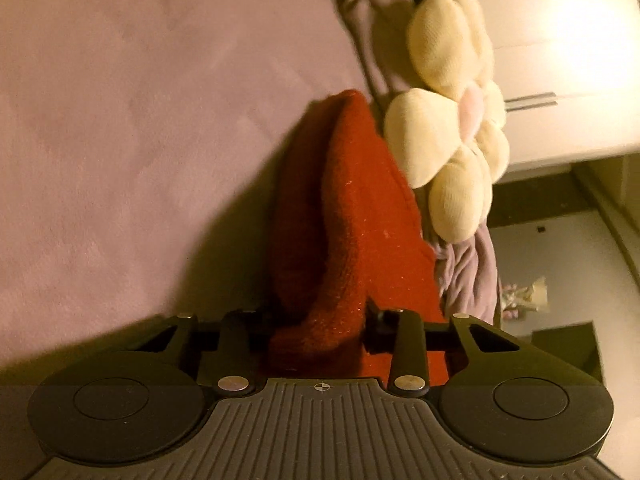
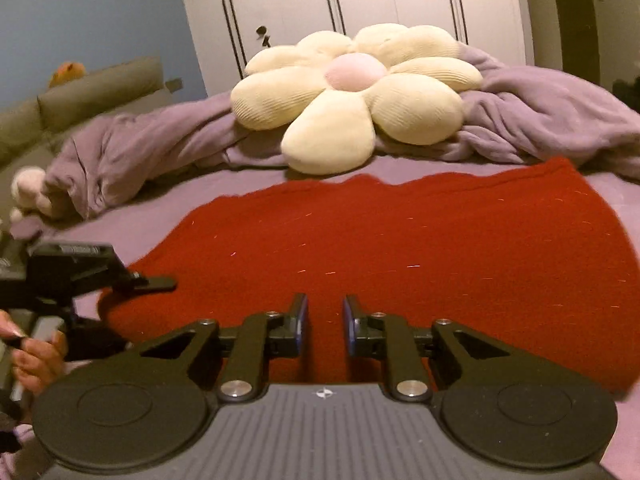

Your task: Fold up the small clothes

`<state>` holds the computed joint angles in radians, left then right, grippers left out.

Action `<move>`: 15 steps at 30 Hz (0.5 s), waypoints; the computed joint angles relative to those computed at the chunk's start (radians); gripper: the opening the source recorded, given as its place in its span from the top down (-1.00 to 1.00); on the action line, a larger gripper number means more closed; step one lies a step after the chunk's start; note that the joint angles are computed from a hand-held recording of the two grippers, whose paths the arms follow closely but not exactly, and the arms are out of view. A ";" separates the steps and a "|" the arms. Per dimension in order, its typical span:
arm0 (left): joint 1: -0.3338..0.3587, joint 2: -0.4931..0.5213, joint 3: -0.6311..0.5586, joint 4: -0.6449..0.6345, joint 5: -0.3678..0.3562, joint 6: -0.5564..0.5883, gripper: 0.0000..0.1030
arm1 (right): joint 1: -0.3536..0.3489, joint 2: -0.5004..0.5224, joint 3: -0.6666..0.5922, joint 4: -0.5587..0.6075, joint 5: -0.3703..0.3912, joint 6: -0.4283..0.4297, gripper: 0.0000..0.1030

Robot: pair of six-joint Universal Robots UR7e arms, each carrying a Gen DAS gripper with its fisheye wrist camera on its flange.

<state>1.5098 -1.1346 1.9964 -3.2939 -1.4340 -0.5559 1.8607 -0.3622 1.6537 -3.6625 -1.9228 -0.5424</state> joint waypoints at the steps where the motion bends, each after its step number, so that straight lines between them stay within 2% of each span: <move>1: -0.001 0.001 0.000 -0.005 0.001 0.012 0.25 | 0.005 0.029 -0.017 -0.039 -0.019 -0.035 0.67; 4: 0.000 0.005 -0.007 -0.002 0.003 0.030 0.23 | 0.010 0.067 -0.049 -0.032 -0.063 -0.066 0.67; 6: 0.004 0.007 -0.001 -0.029 -0.010 0.029 0.24 | 0.018 0.099 -0.072 -0.061 -0.087 -0.139 0.66; 8: -0.006 0.001 0.006 -0.042 0.003 0.022 0.33 | 0.024 0.108 -0.080 -0.067 -0.100 -0.195 0.66; 9: -0.010 -0.004 0.015 -0.058 -0.001 0.032 0.35 | 0.024 0.098 -0.070 -0.063 -0.094 -0.197 0.66; 13: -0.078 -0.031 0.018 -0.059 0.056 0.113 0.39 | -0.002 0.014 0.015 -0.076 -0.012 -0.034 0.66; 15: -0.129 -0.035 0.010 -0.057 0.095 0.172 0.40 | -0.015 -0.015 0.052 -0.125 -0.013 0.038 0.66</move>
<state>1.3806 -1.1691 2.0067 -3.3507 -1.3390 -0.3840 1.8462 -0.3776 1.7058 -3.7876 -1.9360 -0.5042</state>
